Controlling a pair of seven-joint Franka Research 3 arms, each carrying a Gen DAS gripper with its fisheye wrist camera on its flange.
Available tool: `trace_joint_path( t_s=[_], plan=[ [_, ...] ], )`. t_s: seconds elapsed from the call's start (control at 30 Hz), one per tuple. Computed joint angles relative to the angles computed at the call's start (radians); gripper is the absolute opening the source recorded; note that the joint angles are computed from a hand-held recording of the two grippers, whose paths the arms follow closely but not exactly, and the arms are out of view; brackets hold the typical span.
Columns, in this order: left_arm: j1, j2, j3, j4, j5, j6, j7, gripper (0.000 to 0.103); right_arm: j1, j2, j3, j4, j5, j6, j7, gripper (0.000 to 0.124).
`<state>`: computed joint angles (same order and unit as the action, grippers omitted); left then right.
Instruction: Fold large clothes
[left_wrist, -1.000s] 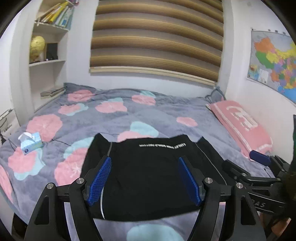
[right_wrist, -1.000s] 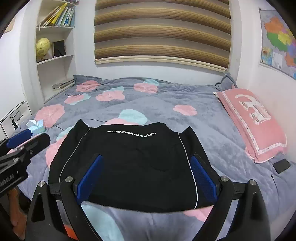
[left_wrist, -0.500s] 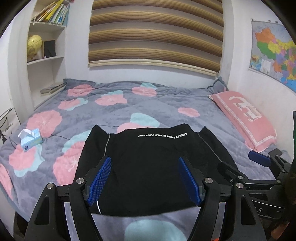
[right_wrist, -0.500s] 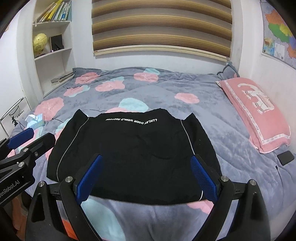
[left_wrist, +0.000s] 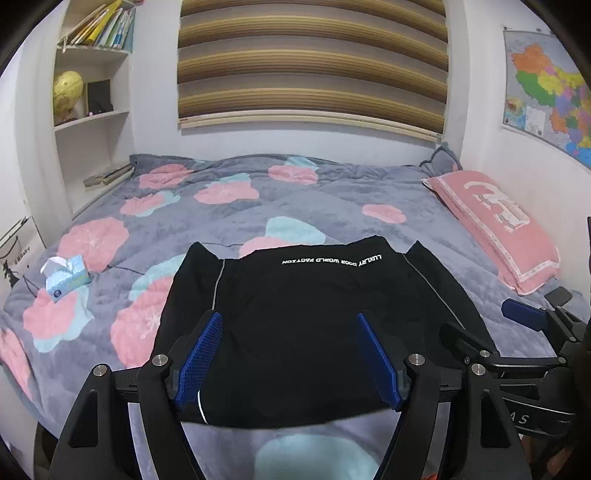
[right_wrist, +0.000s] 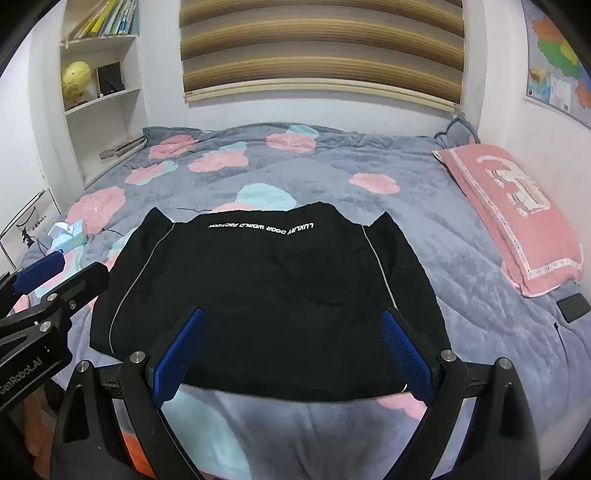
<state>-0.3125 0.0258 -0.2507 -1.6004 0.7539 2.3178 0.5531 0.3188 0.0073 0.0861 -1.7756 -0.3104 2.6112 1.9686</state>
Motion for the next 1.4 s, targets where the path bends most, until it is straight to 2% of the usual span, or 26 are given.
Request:
trace_joint_path(
  t_s=[0.17,0.77,1.07,1.4],
  plan=[
    [0.014,-0.019,0.007,-0.039,-0.062,0.081,0.021,0.076,0.002,0.008,-0.001,0.003,0.011,-0.005,-0.009,0.096],
    [0.008,-0.002,0.0,-0.016,-0.022,0.021,0.002,0.076,0.009,0.022,-0.006,0.013,0.042,-0.023,-0.047,0.096],
    [0.004,0.0,0.001,-0.017,-0.007,0.021,-0.002,0.076,0.008,0.028,-0.009,0.016,0.061,-0.028,-0.068,0.096],
    [-0.008,0.005,-0.001,-0.008,0.076,-0.027,-0.044,0.076,0.007,0.027,-0.01,0.011,0.077,-0.027,-0.087,0.096]
  ],
)
